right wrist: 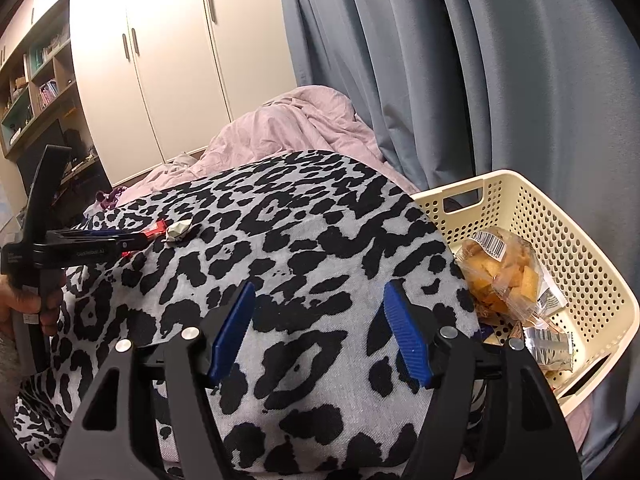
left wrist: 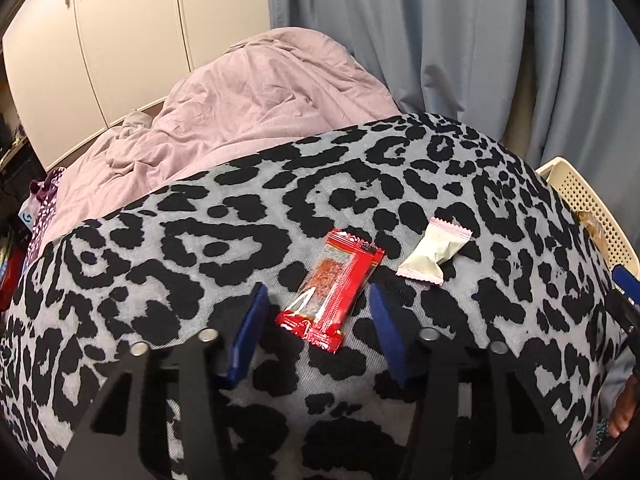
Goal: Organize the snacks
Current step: 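Move both grippers back to the bedspread and close the left on the red snack, then hold the red snack in the left gripper while the right grasps the white candy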
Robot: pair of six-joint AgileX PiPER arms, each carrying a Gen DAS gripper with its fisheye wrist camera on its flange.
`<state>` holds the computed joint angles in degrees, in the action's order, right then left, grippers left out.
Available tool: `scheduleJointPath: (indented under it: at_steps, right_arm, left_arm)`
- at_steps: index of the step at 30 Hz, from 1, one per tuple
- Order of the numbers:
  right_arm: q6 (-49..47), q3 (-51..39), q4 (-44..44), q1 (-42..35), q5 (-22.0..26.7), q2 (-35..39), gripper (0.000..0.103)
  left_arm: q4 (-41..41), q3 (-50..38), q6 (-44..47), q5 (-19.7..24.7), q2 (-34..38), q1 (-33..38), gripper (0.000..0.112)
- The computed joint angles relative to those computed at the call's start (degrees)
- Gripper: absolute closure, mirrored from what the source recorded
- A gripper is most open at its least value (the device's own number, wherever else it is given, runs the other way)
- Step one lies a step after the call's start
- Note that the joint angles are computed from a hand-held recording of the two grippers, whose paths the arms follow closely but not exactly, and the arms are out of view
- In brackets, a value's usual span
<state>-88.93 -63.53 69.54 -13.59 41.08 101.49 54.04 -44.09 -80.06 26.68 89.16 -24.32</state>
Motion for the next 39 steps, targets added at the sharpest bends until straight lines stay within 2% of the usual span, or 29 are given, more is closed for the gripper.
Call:
scheduleJointPath:
  at_steps: [1, 9, 13, 18, 26, 30, 39]
  right_arm:
    - [0.0, 0.0, 0.0, 0.1, 0.0, 0.0, 0.035]
    - [0.2, 0.2, -0.1, 0.9, -0.4, -0.2, 0.035]
    - [0.2, 0.3, -0.3, 0.9, -0.5, -0.3, 0.035]
    - [0.0, 0.5, -0.1, 1.1, -0.8, -0.5, 0.035]
    - [0.8, 0.1, -0.8, 3.2, -1.1, -0.8, 0.035]
    - [6.0, -3.7, -4.9, 5.3, 2.3, 0.9, 0.035]
    - [15.2, -11.7, -13.2, 14.5, 4.3, 4.4, 0.035]
  left_arm:
    - [-0.1, -0.2, 0.3, -0.1, 0.3, 0.1, 0.066]
    - [-0.6, -1.6, 3.0, -0.9, 1.7, 1.0, 0.067]
    - [0.0, -2.0, 2.9, -1.2, 2.0, 1.2, 0.080]
    - [1.2, -0.8, 0.8, -2.9, 0.8, 1.8, 0.083]
    - [5.0, 3.3, -4.7, -3.0, -5.8, 1.4, 0.083]
    - [5.9, 5.1, -6.2, -2.3, -9.7, 1.1, 0.083]
    - [6.1, 8.6, -7.0, 0.1, -17.3, -0.4, 0.083]
